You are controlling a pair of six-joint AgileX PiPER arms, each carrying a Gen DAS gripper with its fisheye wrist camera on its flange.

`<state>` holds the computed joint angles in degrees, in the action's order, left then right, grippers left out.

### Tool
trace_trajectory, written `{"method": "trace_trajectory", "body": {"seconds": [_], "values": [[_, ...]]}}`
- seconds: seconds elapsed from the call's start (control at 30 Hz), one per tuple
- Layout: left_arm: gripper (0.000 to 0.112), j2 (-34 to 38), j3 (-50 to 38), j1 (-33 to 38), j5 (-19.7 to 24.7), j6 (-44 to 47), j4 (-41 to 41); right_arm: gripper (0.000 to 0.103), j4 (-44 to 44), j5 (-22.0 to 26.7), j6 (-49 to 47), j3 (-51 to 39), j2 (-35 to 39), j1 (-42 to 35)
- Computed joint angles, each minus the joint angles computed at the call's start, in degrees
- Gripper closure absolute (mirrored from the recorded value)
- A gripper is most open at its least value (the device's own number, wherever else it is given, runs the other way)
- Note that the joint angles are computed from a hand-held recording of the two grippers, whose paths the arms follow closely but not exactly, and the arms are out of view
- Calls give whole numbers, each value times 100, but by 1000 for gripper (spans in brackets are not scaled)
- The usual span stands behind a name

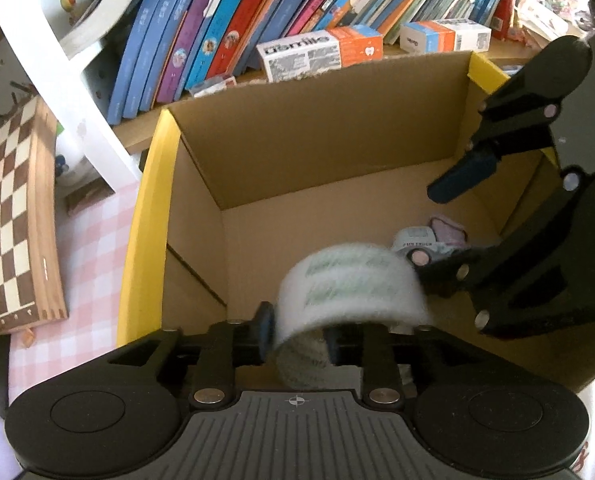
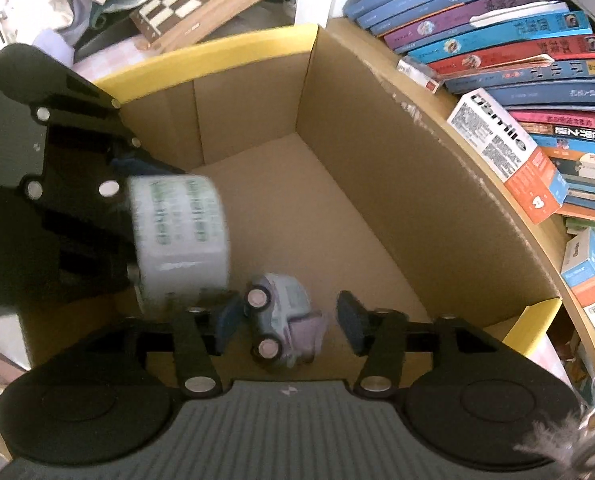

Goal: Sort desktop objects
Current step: 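Lower both into the yellow box and open both grippers, then withdraw both grippers from the box toward the remaining objects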

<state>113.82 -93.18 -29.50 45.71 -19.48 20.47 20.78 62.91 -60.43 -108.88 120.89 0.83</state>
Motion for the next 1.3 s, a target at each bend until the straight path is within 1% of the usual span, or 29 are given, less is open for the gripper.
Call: {"method": "trace_trajectory", "body": {"seconds": [0.07, 0.23, 0.4, 0.5, 0.53, 0.57, 0.67, 0.8, 0.97, 1.17, 1.3], "values": [[72, -85, 72, -44, -60, -38, 49, 42, 50, -60, -14, 74, -54, -33], [64, -315, 261, -160, -193, -164, 258, 41, 209, -10, -123, 285, -228, -150], [62, -516, 393, -301, -179, -426, 524, 40, 447, -70, -302, 585, -511, -263], [54, -681, 491, -437, -101, -779, 903, 36, 607, -163, -464, 785, -724, -355], [49, -740, 537, -473, -92, -892, 1018, 34, 672, -164, -519, 828, -788, -396], [45, -814, 605, -490, -115, -993, 1087, 32, 737, -162, -569, 868, -851, -438], [38, -1072, 813, -527, -191, -1277, 1222, 30, 946, -187, -714, 1013, -1057, -562], [36, -1369, 1072, -627, -228, -1601, 1462, 28, 1188, -261, -810, 1258, -1319, -677], [34, -1742, 1425, -749, -317, -1961, 1729, 27, 1365, -468, -805, 1677, -1716, -732], [32, -2306, 2010, -849, -586, -2266, 1932, 25, 1444, -727, -619, 2215, -2325, -781], [32, -2716, 2468, -842, -875, -2355, 1959, 24, 1361, -920, -406, 2648, -2821, -779]]}}
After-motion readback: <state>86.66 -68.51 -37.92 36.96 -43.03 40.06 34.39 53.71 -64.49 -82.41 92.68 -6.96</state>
